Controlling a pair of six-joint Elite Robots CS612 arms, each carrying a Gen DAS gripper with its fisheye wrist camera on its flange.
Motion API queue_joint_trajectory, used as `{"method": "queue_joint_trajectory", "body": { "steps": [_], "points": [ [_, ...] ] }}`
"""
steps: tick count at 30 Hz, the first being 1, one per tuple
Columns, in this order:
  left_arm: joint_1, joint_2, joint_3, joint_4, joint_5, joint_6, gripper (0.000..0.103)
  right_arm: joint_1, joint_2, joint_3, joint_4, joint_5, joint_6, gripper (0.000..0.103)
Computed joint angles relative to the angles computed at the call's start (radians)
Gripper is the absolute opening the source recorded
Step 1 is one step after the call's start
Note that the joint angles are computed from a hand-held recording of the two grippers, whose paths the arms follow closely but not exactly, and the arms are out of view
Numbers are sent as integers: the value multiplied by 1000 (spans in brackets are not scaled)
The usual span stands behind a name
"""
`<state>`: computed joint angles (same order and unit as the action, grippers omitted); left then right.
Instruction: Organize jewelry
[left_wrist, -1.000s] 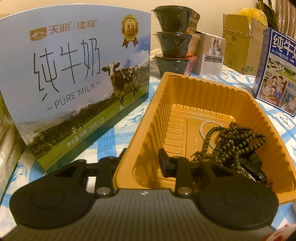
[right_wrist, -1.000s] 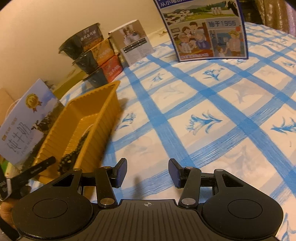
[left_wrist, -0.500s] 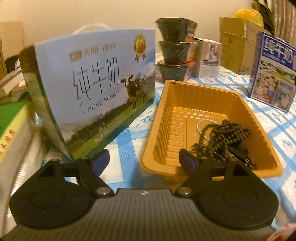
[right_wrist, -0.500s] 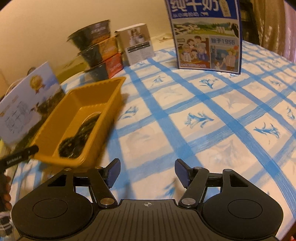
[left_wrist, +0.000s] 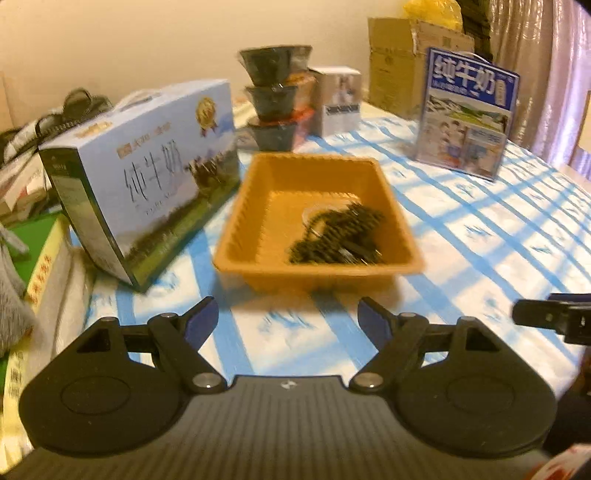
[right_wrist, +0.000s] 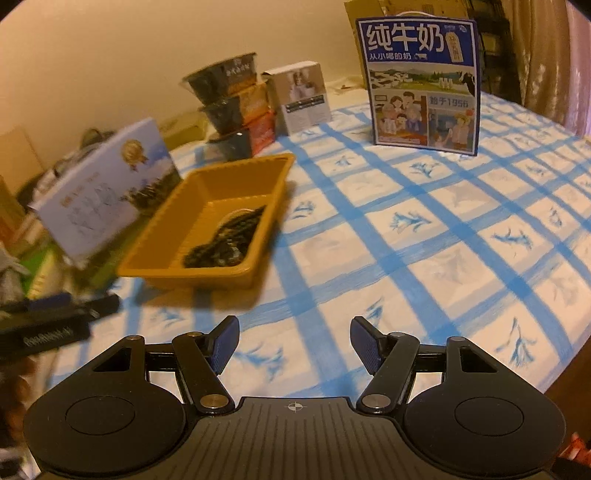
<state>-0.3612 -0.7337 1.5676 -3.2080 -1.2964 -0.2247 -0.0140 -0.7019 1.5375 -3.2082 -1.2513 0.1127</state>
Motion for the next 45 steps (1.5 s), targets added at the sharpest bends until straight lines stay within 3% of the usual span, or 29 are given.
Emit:
{"method": "queue_joint_trajectory", "body": {
  "steps": [4,11,15,21,26,45],
  "points": [
    [-11,-40,47,27,-53,-31,81,-4,-31,48,-14,0,2,67],
    [-42,-81,111,8,-67,-16,81,-10,-72,124,-68,-8,-74,67],
    [-59,-92,131,-14,-74,2,81,-24,-83,156,-71,16,-41,67],
    [-72,-96,140,-25,-73,31,81,-26,-98,191,-96,-21,-77,67],
    [-76,-97,142,-31,-75,47,81,-40,-98,203,-129,5,-23,67],
    [-82,-90,131,-31,-81,74,81,-40,-99,207,-139,10,-29,67]
  ]
}}
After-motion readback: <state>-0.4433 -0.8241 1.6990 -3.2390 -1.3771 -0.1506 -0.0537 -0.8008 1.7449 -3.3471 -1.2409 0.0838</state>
